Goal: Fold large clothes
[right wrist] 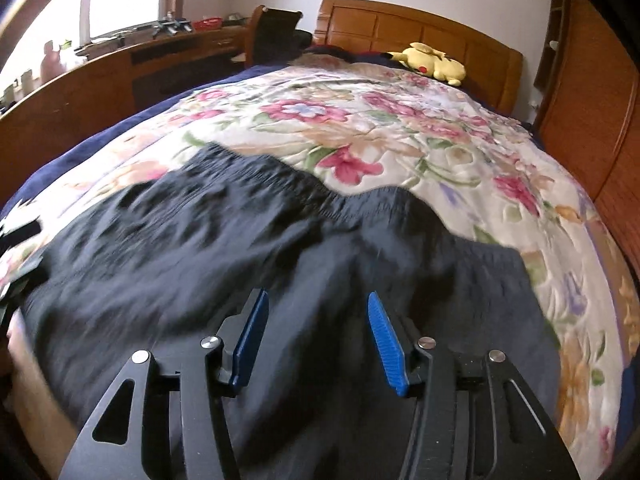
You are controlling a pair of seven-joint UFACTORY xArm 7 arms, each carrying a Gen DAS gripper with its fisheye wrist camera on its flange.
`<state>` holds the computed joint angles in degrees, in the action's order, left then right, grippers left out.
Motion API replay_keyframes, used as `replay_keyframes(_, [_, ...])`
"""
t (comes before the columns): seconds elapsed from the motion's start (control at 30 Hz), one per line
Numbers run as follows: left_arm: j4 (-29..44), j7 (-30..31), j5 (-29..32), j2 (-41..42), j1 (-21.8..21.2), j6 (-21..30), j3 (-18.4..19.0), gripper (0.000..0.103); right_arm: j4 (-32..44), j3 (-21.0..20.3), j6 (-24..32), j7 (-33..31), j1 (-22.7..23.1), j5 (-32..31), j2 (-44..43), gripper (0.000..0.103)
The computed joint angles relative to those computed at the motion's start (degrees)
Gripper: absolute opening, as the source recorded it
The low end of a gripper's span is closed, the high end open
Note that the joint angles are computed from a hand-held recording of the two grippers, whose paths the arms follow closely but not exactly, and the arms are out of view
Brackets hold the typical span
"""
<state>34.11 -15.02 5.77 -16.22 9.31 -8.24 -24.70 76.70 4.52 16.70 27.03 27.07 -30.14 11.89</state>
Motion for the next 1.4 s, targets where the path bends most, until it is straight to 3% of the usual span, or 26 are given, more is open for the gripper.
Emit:
replay_keyframes(0.3, [-0.6, -0.5, 0.4, -0.8, 0.4, 0.3, -0.1, 0.080, -12.5, 1.3, -3.5, 10.1, -1.3, -10.7, -7.7, 0.054])
replay_keyframes(0.53, [-2.1, -0.3, 0.8, -2.1, 0.1, 0.2, 0.5, 0.080, -13.3, 1.8, -4.6, 14.5, -2.0, -14.4, -6.0, 0.056])
replay_keyframes(0.73, [-4.1, -0.4, 0.7, -4.5, 1.0, 0.1, -0.1, 0.080, -12.8, 0.3, -8.5, 15.6, -1.6, -13.4, -3.5, 0.059])
replay_keyframes(0.93, [-6.5, -1.1, 0.5, -7.4, 1.6, 0.7, -0.4, 0.080, -13.2, -3.1, -9.1, 26.2, 1.1, -24.5, -4.2, 0.059])
replay_keyframes(1.3, [-11.3, -1.2, 1.1, -10.9, -0.2, 1.6, 2.1, 0.080, -14.3, -0.8, -9.4, 25.2, -1.4, -23.6, -5.1, 0.059])
replay_keyframes(1.4, [-12.3, -1.5, 0.9, -11.1, -1.6, 2.0, 3.1, 0.080, -14.2, -1.6, -8.6, 30.7, -0.4, -29.6, -5.6, 0.059])
